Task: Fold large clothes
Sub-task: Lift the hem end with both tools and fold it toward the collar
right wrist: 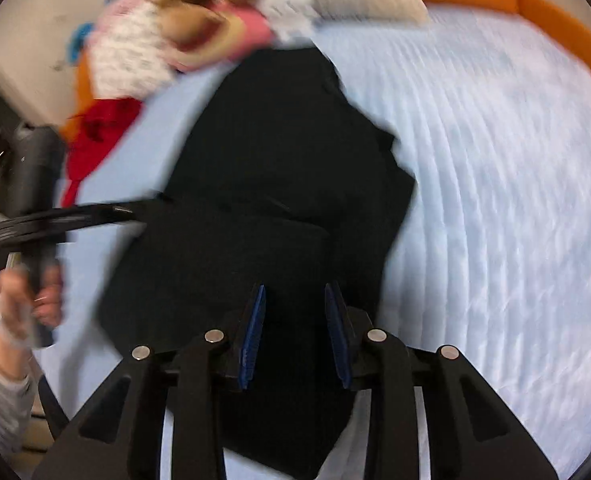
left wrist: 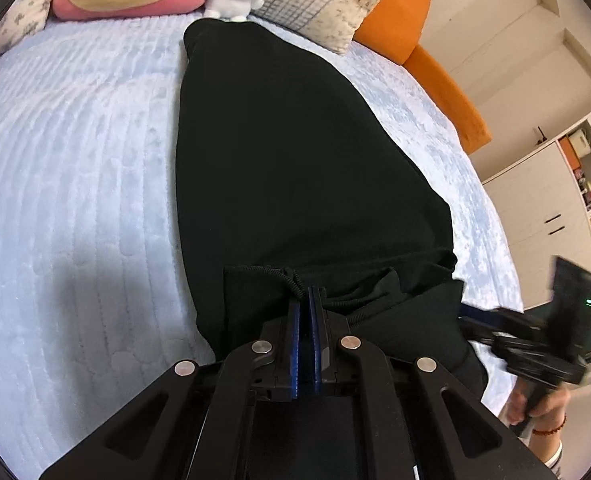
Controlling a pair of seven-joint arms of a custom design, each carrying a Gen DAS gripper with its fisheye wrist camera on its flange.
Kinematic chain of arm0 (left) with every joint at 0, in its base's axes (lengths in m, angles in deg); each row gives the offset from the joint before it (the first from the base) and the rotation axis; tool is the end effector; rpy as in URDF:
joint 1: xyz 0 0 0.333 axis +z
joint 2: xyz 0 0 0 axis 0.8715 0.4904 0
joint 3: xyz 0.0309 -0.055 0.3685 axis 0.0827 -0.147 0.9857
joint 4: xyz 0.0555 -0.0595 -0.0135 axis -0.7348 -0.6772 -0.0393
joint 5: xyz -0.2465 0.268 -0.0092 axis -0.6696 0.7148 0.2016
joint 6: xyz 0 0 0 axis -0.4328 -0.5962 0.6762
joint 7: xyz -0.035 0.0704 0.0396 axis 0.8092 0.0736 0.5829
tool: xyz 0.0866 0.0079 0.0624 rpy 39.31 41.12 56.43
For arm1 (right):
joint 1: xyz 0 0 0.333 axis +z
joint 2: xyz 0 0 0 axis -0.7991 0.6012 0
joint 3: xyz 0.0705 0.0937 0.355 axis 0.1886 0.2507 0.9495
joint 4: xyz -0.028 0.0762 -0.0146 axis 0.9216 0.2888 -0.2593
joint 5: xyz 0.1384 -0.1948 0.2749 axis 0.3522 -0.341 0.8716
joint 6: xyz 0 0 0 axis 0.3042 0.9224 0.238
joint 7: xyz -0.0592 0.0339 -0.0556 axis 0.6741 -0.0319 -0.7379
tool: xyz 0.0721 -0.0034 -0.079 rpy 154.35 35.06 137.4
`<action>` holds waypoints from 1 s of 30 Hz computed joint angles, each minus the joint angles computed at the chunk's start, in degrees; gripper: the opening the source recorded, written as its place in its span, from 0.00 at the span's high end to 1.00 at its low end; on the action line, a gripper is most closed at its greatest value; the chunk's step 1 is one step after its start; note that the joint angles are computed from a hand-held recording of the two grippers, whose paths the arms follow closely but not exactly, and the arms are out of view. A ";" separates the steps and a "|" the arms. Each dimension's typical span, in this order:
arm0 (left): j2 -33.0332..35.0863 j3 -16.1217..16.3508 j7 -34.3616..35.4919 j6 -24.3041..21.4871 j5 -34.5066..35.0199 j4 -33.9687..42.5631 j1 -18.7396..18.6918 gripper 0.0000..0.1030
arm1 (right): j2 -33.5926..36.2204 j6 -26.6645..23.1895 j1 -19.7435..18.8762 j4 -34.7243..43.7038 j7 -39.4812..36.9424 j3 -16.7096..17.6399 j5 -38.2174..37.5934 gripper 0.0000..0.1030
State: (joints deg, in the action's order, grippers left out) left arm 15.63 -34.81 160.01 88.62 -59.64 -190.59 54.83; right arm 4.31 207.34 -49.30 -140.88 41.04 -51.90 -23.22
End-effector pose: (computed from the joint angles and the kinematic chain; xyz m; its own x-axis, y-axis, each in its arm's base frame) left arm 0.6353 -0.2698 0.4447 0.0144 -0.8891 0.4575 -0.9309 -0.1790 -0.3185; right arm 0.6566 0.0819 0.4127 0.3580 -0.8674 -0.3457 -0.8983 -0.2190 -0.3809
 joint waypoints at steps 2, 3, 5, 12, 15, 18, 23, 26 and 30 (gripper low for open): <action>0.16 1.63 -1.27 -1.42 2.66 1.14 -1.65 0.89 | 1.34 1.15 0.39 -0.17 -0.22 0.10 -0.27 0.64; 0.17 2.47 -1.94 -2.04 4.24 1.79 -2.55 0.89 | 1.23 0.95 0.05 -0.21 -0.43 0.44 0.45 0.62; -1.55 1.80 -0.66 -1.13 4.76 0.34 -2.03 0.89 | 1.41 -3.13 -2.31 1.02 -1.84 1.77 4.27 0.60; -9.76 4.49 -1.53 1.37 8.04 -6.98 -4.38 0.67 | -0.84 -1.93 -3.08 -0.30 -4.53 0.09 11.92 0.34; -10.86 3.60 -0.62 1.49 6.35 -8.62 -3.16 0.66 | -0.49 -5.61 -4.53 0.76 -4.67 0.82 14.12 0.15; -10.78 1.14 3.52 2.28 0.13 -9.58 -0.94 0.65 | -0.31 -5.87 -3.44 0.94 -5.07 0.54 12.85 0.21; -7.99 3.34 1.55 -1.17 3.99 -7.60 -3.72 0.60 | 1.15 -6.49 -0.02 2.34 0.63 -0.89 5.33 0.31; -6.54 3.95 -0.60 0.28 5.56 -7.43 -4.36 0.61 | 1.81 -4.84 0.12 2.51 1.31 -0.02 4.92 0.50; -6.87 1.96 0.13 3.00 3.87 -8.29 -2.58 0.81 | 0.25 -4.11 -0.74 1.53 -1.19 0.91 6.17 0.83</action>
State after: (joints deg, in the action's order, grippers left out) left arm 8.75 -32.85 160.14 91.62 -55.77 -198.88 52.25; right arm 4.56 203.23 -50.04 -139.35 39.84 -50.99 -17.05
